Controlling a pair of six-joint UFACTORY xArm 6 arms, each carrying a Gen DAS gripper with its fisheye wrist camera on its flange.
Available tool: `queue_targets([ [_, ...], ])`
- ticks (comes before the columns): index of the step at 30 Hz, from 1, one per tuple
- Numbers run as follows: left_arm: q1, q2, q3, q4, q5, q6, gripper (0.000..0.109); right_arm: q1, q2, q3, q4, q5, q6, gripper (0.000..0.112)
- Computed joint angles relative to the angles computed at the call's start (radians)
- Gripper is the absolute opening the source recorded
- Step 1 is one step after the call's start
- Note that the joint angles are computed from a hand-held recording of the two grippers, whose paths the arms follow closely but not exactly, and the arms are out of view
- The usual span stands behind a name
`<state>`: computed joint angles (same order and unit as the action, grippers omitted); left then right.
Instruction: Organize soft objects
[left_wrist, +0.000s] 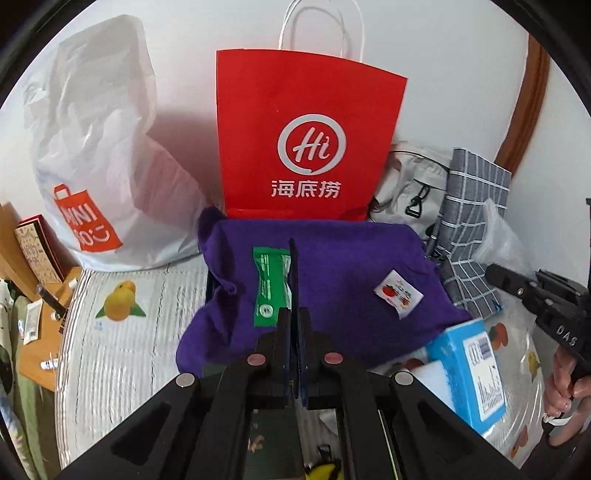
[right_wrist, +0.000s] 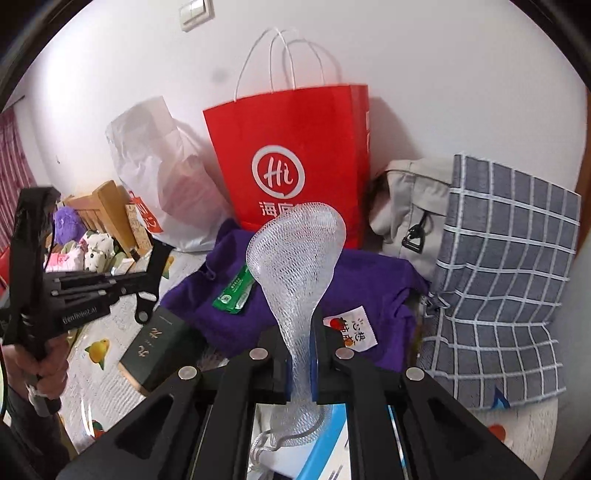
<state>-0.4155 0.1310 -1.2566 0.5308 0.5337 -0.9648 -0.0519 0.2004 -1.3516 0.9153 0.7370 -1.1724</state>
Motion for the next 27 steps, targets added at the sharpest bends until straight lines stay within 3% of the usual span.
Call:
queue_targets([
  [3,0.018,0.045,-0.037,-0.047,-0.021,0.054,0.004,0.003,0.075,-0.066,-0.021,0.023,0.023,0.008],
  [8,0.042,0.152,-0.141,-0.087,0.019,0.09,0.004,0.017,0.197,-0.185,-0.095,0.035,0.104,0.008],
  [11,0.059,0.208,-0.18,-0.142,0.009,0.133,0.004,0.015,0.276,-0.277,-0.127,0.088,0.168,0.008],
  [17,0.082,0.272,-0.206,-0.215,0.001,0.188,0.004,0.027,0.328,-0.308,-0.192,0.039,0.205,0.009],
  [27,0.101,0.292,-0.212,-0.279,0.015,0.245,0.004,0.033,0.427,-0.395,-0.229,0.066,0.31,0.009],
])
